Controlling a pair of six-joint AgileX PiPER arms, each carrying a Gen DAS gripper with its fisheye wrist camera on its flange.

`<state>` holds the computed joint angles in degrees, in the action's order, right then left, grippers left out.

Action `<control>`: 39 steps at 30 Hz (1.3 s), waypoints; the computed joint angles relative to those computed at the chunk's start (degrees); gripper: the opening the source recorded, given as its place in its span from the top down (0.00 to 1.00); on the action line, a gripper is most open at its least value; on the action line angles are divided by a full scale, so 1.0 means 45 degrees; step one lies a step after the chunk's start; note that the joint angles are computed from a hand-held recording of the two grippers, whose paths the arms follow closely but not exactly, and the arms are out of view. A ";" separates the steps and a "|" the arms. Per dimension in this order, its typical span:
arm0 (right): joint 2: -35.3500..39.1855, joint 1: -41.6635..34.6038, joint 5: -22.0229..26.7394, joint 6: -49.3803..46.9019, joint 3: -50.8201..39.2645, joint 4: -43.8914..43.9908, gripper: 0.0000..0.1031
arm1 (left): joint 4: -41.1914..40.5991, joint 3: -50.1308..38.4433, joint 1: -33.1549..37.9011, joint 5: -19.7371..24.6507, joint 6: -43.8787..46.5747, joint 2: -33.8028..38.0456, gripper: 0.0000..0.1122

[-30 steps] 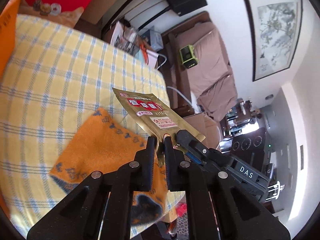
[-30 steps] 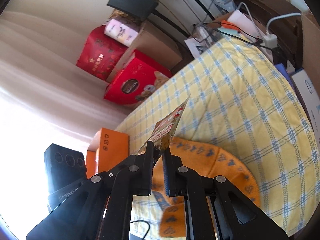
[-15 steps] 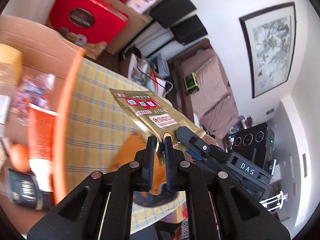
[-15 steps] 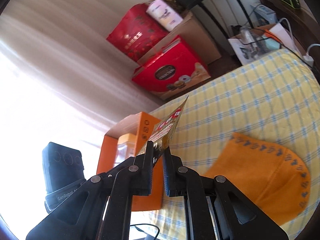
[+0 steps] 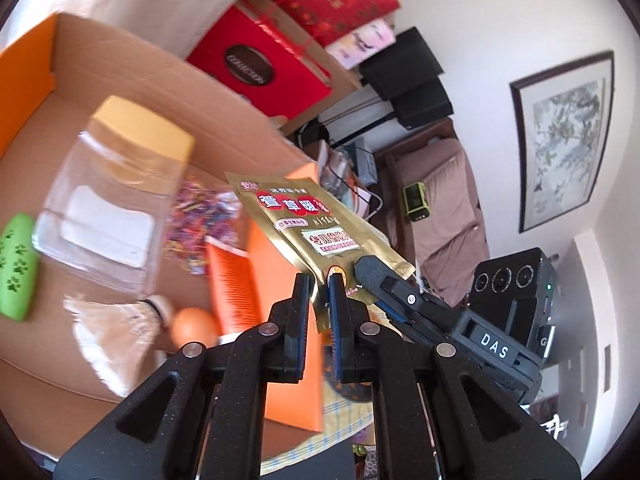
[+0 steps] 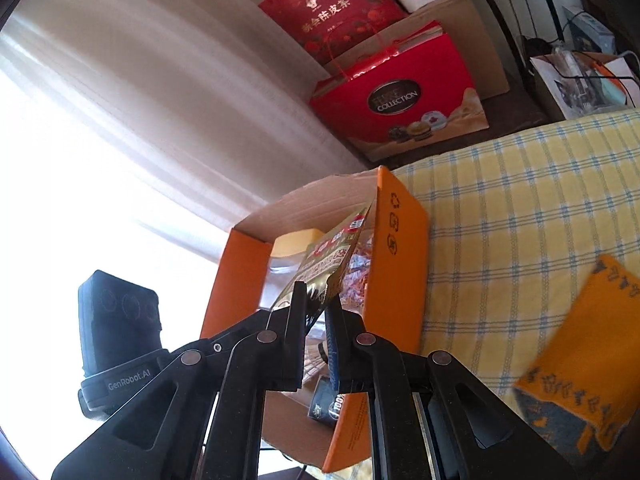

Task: Organize objects
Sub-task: 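Carry the sachet over the orange box and open the left gripper, then withdraw the left gripper from the box back over the knit hat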

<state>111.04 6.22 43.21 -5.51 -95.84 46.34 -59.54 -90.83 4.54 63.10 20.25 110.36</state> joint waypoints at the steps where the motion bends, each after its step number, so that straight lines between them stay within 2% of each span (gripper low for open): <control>1: 0.0257 0.0100 0.0118 0.0098 -0.0309 -0.0115 0.92 | -0.0018 -0.0096 0.0163 0.0154 0.0033 0.0195 0.92; 5: 0.0780 0.0531 0.0068 0.0656 -0.0764 -0.0771 0.90 | -0.0037 -0.0203 0.0519 0.0404 0.0155 0.0572 0.92; 9: 0.1254 0.0653 0.0665 0.1130 -0.1236 -0.1324 0.81 | 0.0259 -0.0382 0.0618 0.0268 0.0038 0.0873 0.91; 11: 0.1159 0.0548 0.0718 0.1034 -0.1062 -0.1275 0.80 | 0.0612 -0.0513 0.0653 0.0180 -0.0105 0.0992 0.94; 15: 0.0673 0.0404 0.0839 0.0813 -0.0647 -0.1547 0.81 | 0.0619 -0.0673 0.0759 0.0238 -0.0279 0.1099 0.93; 17: 0.0325 0.0414 0.0790 0.0925 -0.0439 -0.2011 0.79 | 0.0583 -0.0599 0.0778 0.0234 -0.0282 0.1005 0.83; 18: 0.0183 0.0491 0.0783 0.1273 -0.0445 -0.2585 0.72 | 0.0628 -0.0545 0.0767 0.0194 -0.0220 0.0924 0.79; 19: -0.0007 0.0565 0.0696 0.1507 -0.0356 -0.3169 0.70 | 0.0716 -0.0534 0.0740 0.0188 -0.0190 0.0860 0.75; 21: -0.0283 0.0547 0.0570 0.1449 -0.0103 -0.3442 0.70 | 0.0904 -0.0434 0.0629 0.0202 -0.0110 0.0650 0.67; 23: -0.0582 0.0507 0.0478 0.1451 0.0215 -0.3688 0.69 | 0.1347 -0.0349 0.0389 0.0098 -0.0184 0.0349 0.49; 26: -0.1035 0.0473 0.0221 0.1671 0.0706 -0.4119 0.65 | 0.2041 -0.0092 -0.0096 -0.0204 -0.0208 -0.0212 0.38; 32: -0.2110 0.0368 -0.0284 0.2158 0.1814 -0.5229 0.44 | 0.3654 0.0541 -0.1300 -0.1059 -0.0576 -0.1342 0.26; 34: -0.2488 0.0319 -0.0306 0.2471 0.2139 -0.5892 0.30 | 0.4224 0.0825 -0.1822 -0.1464 -0.0723 -0.1792 0.24; 39: -0.3357 -0.0301 -0.0282 0.1959 0.2961 -0.5802 0.23 | 0.5313 0.1359 -0.2885 -0.2588 -0.1130 -0.2742 0.22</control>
